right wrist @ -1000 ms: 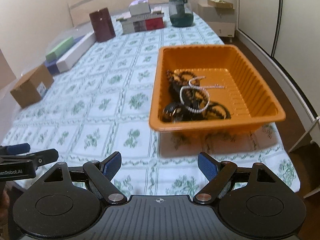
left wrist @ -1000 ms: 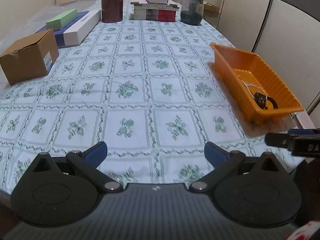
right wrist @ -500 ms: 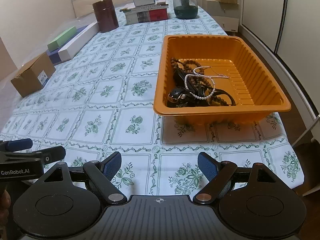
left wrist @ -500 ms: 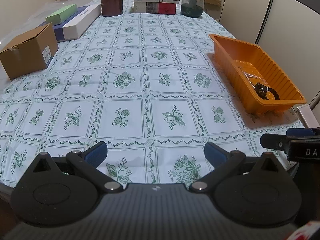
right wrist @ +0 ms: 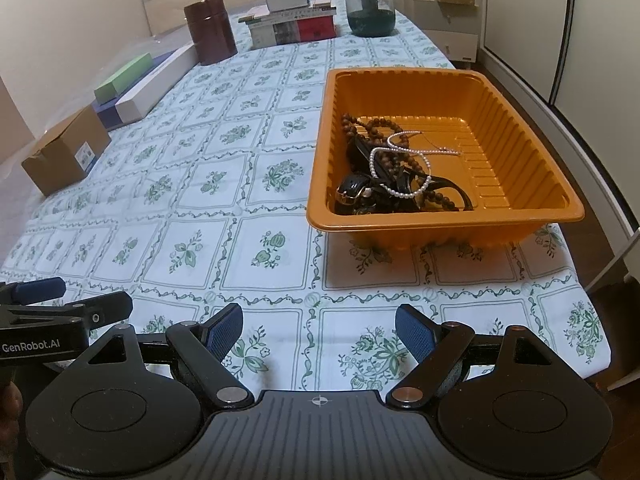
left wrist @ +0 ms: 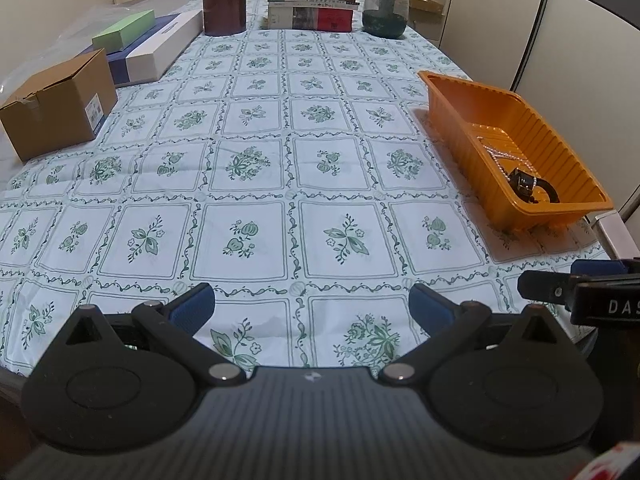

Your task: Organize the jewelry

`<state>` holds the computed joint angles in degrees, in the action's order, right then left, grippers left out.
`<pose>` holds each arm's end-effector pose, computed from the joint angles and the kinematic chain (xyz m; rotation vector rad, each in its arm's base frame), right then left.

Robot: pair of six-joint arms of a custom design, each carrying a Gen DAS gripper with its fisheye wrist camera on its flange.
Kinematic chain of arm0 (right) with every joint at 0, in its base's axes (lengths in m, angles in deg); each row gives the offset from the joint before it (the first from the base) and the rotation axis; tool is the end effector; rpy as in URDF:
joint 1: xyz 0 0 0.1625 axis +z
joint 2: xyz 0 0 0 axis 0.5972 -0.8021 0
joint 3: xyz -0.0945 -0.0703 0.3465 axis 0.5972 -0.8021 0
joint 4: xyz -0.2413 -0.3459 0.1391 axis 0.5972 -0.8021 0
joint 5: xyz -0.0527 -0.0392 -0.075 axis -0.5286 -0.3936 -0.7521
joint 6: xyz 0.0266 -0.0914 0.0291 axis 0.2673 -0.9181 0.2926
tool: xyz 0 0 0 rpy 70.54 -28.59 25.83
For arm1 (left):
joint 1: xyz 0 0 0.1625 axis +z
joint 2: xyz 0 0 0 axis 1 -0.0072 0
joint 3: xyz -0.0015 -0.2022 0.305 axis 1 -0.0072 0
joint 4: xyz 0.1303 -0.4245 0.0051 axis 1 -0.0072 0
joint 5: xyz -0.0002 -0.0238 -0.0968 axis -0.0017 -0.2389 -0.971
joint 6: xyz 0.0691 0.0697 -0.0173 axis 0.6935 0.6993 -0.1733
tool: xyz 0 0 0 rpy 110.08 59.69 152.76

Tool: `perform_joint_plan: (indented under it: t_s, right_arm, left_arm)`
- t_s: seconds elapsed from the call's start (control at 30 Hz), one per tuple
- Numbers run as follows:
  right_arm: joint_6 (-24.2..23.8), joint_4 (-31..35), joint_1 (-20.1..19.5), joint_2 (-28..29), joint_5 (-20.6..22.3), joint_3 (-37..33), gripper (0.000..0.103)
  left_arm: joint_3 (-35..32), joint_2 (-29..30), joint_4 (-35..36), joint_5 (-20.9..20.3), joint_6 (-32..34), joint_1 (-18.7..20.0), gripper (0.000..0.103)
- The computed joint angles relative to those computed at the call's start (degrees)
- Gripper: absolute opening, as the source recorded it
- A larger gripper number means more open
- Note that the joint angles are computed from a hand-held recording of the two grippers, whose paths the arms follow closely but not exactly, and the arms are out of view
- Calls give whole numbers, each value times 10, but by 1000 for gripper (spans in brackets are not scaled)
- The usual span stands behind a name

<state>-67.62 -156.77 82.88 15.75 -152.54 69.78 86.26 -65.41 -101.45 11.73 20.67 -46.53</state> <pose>0.3115 -0.3984 0.0398 0.4772 -2.5040 0.7037 -0.0783 -0.3676 0.2783 0.2746 2.2900 -0.8275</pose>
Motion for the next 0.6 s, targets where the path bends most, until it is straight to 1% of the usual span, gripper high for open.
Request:
perform_joint_plan:
  t_s: [0.6]
  right_arm:
    - [-1, -1, -1, -1, 0, -1, 83]
  left_arm:
    - [0, -1, -3, -4, 3, -1, 102]
